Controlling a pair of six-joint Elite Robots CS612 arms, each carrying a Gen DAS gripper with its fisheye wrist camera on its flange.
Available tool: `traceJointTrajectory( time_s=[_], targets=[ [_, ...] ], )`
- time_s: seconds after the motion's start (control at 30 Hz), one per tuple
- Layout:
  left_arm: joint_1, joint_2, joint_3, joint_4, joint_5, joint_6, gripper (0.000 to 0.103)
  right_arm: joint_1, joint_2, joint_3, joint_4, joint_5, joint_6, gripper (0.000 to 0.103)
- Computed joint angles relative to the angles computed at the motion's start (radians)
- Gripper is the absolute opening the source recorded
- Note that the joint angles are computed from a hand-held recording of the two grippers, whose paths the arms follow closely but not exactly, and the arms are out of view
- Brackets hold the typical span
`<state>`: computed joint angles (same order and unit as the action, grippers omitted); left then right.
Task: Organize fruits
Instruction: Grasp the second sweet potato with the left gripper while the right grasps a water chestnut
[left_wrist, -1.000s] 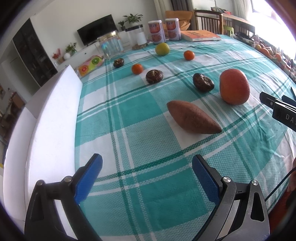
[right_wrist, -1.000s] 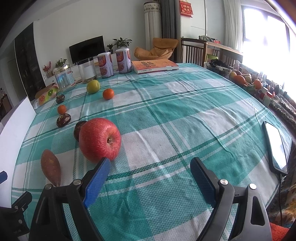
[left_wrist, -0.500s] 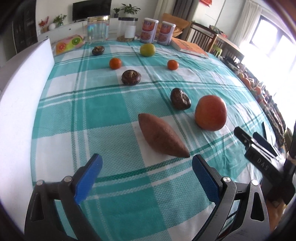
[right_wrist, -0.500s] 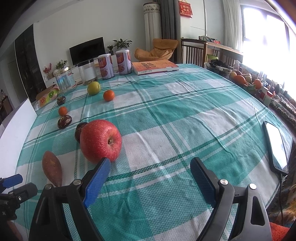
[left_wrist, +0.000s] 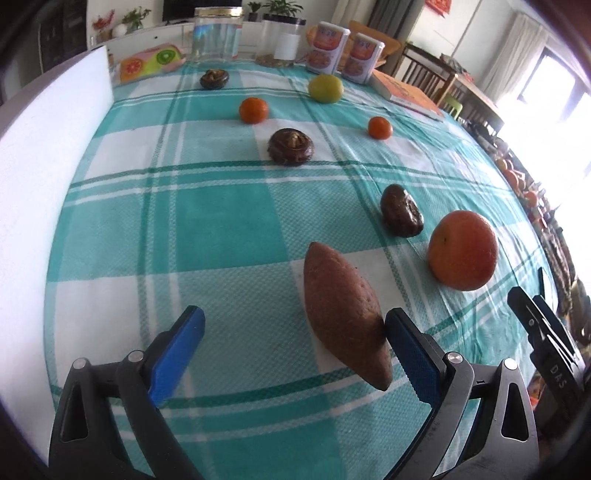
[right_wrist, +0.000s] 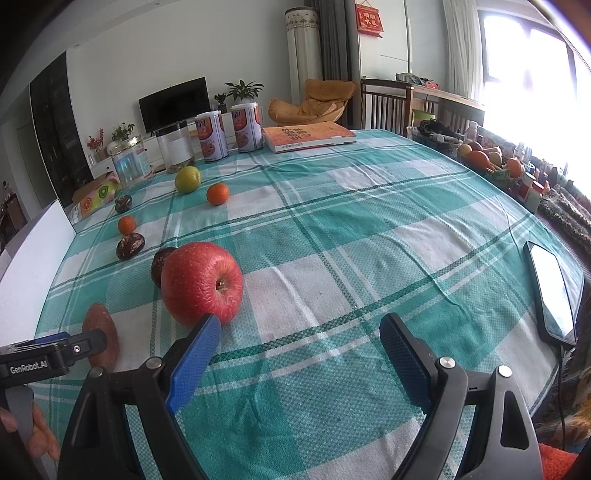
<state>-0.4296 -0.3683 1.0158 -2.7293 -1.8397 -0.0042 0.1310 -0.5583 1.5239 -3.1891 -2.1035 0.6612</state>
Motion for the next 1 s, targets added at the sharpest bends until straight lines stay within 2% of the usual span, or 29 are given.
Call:
traceJointTrajectory(
  time_s=[0.17, 0.23, 0.3, 0.4, 0.43, 0.5, 0.57, 0.6, 0.63, 0.67, 0.73, 0.8, 0.83, 0.9, 0.97, 1.0],
  targets=[
    [0.018, -0.029, 0.060, -0.074, 0.086, -0.068, 0.098, 0.000, 0.001, -0.003, 0.005, 0.003, -0.001, 0.088],
    [0.026, -0.025, 0.057, -0.081, 0.062, -0.103, 0.098, 0.001, 0.001, -0.003, 0.002, -0.001, -0.001, 0.088],
    [0.028, -0.015, 0.036, -0.051, 0.021, -0.120, 0.098, 0.002, 0.002, -0.002, -0.003, -0.007, -0.003, 0.088],
    [0.019, 0.001, 0.011, -0.016, -0.016, -0.092, 0.098, 0.004, 0.002, 0.001, -0.020, -0.015, -0.006, 0.088],
    [0.013, 0.004, 0.005, 0.000, -0.005, -0.073, 0.098, 0.005, 0.002, 0.003, -0.028, -0.017, -0.009, 0.088],
    [0.001, 0.000, 0.021, -0.030, 0.043, -0.037, 0.097, 0.006, 0.002, 0.005, -0.040, -0.022, -0.015, 0.088],
    [-0.001, -0.001, 0.025, -0.036, 0.038, -0.021, 0.090, 0.008, 0.003, 0.006, -0.058, -0.020, -0.027, 0.088],
    [-0.001, -0.005, 0.034, -0.049, 0.049, -0.014, 0.072, 0.008, 0.003, 0.009, -0.079, -0.013, -0.038, 0.088],
    [-0.001, -0.008, 0.038, -0.054, 0.057, 0.002, 0.050, 0.007, 0.004, 0.012, -0.111, 0.001, -0.054, 0.088],
    [0.001, -0.008, 0.036, -0.044, 0.056, 0.020, 0.041, 0.004, 0.004, 0.014, -0.143, 0.025, -0.076, 0.088],
    [0.014, -0.005, 0.032, -0.037, 0.009, 0.025, 0.042, -0.009, 0.003, 0.008, -0.187, 0.101, -0.125, 0.088],
    [0.019, -0.006, 0.039, -0.052, -0.002, 0.024, 0.042, -0.032, -0.004, -0.023, -0.143, 0.226, -0.195, 0.089],
    [0.021, -0.006, 0.041, -0.059, -0.009, 0.031, 0.042, -0.045, -0.009, -0.053, -0.080, 0.302, -0.237, 0.089],
    [0.019, -0.004, 0.040, -0.066, -0.011, 0.051, 0.042, -0.071, -0.006, -0.146, 0.129, 0.454, -0.342, 0.089],
    [0.019, -0.003, 0.033, -0.053, -0.018, 0.067, 0.042, -0.088, 0.026, -0.262, 0.339, 0.552, -0.441, 0.089],
    [0.020, -0.003, 0.029, -0.042, -0.025, 0.065, 0.046, -0.090, 0.049, -0.325, 0.444, 0.565, -0.484, 0.088]
  ],
)
